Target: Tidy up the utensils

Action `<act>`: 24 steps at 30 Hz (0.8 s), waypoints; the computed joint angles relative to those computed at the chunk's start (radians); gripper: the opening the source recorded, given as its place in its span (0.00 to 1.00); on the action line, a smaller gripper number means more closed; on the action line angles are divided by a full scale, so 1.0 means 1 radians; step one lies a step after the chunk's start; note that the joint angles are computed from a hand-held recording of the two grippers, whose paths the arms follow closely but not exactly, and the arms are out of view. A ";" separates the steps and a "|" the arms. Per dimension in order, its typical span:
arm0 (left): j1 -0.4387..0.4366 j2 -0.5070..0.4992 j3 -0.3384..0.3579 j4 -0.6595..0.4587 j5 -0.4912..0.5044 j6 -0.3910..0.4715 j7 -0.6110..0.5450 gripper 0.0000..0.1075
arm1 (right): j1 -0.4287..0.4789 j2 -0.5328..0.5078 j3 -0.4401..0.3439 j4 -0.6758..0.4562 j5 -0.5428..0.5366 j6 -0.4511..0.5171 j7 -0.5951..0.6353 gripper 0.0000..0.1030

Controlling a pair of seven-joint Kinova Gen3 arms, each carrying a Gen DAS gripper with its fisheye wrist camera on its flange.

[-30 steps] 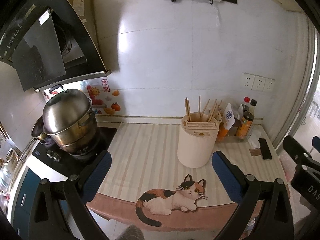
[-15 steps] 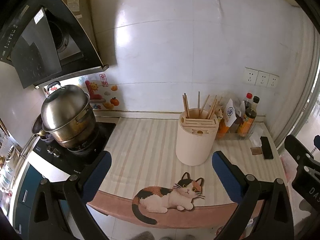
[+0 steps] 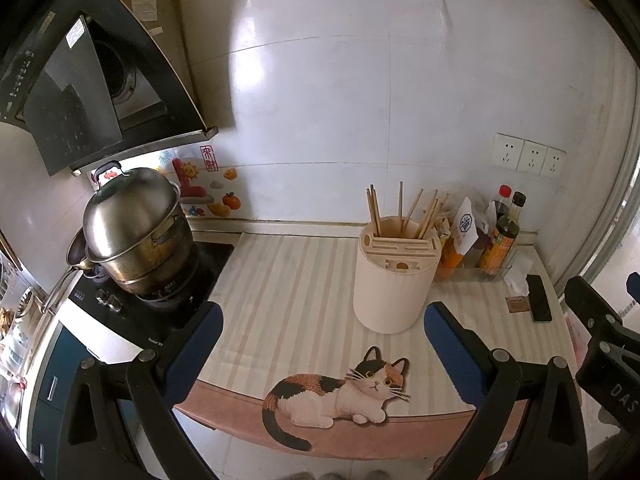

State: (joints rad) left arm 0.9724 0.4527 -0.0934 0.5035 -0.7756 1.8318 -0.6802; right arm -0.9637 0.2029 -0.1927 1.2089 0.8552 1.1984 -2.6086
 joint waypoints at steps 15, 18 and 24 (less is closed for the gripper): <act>-0.004 0.010 -0.006 -0.020 -0.001 0.002 -0.011 0.96 | 0.003 0.007 0.008 -0.011 -0.013 -0.006 0.016 1.00; -0.002 0.017 -0.012 -0.036 -0.002 0.007 -0.019 0.96 | 0.003 0.009 0.009 -0.012 -0.011 -0.006 0.016 1.00; 0.000 0.026 -0.025 -0.060 0.003 0.013 -0.031 0.96 | 0.003 0.006 0.008 -0.010 -0.013 -0.007 0.016 1.00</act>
State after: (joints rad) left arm 0.9727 0.4787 -0.1184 0.4440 -0.7724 1.8444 -0.7110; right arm -0.9605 0.2093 -0.1843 1.1987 0.8420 1.1911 -2.5922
